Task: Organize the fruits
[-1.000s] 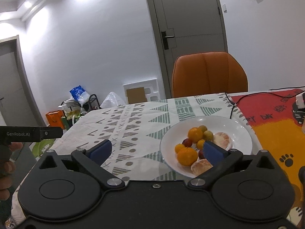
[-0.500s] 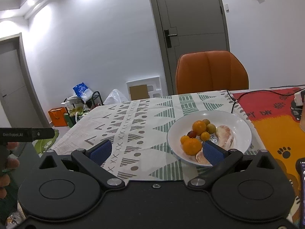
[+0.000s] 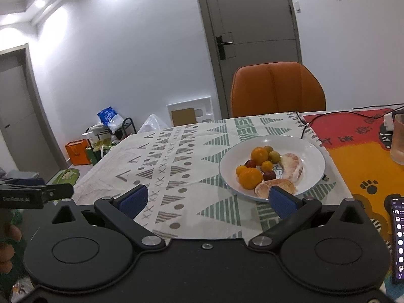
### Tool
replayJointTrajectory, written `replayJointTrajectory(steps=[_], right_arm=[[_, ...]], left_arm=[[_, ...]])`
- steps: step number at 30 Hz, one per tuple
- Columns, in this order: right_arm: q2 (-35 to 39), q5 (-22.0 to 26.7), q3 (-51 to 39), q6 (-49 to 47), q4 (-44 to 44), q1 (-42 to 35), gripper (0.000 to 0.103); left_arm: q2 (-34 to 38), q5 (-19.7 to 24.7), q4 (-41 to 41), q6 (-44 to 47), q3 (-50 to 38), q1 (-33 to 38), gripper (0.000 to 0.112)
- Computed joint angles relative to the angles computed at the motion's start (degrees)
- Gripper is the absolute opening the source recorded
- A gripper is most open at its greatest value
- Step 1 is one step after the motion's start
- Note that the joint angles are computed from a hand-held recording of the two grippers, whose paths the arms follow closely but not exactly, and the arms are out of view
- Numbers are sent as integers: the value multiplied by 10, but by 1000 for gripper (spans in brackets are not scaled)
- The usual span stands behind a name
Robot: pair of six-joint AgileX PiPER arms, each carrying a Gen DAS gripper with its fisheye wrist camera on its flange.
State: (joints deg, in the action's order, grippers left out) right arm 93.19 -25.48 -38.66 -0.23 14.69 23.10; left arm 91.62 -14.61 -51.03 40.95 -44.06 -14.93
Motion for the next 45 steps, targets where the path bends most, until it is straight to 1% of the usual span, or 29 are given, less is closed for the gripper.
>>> replayJointTrajectory(steps=[3,5,8,17,20,23,30,37,45], right_arm=[[-6,-1,9,-9,11,7,103],[-9,-2,15,0,4,8,103],[-12,-6,23,-15,24,14,103],[-17,-17,40,6,9,12,103],[-15,-21,40,12,9,9,103],[-12,-25,41,24,-8,5,103],[-2,-20,34,44,-32,4,103],[6,-18,27,42,-31,6,103],[9,-15,26,41,-28,6,103]], left_arm=[[-4,-8,11,-22,9,-3,103],[-6,-13,22,-43,16,-5,103],[-10,-7,37,-66,24,-1,103],[-26,-20,-11,-45,53,-1,103],[-37,-15,-6,-58,61,5,103],[-37,-33,-24,-42,66,-1,103],[-40,-35,-58,-12,65,-4,103],[-34,-33,-75,-1,62,-2,103],[-33,-29,-68,-7,62,2,103]])
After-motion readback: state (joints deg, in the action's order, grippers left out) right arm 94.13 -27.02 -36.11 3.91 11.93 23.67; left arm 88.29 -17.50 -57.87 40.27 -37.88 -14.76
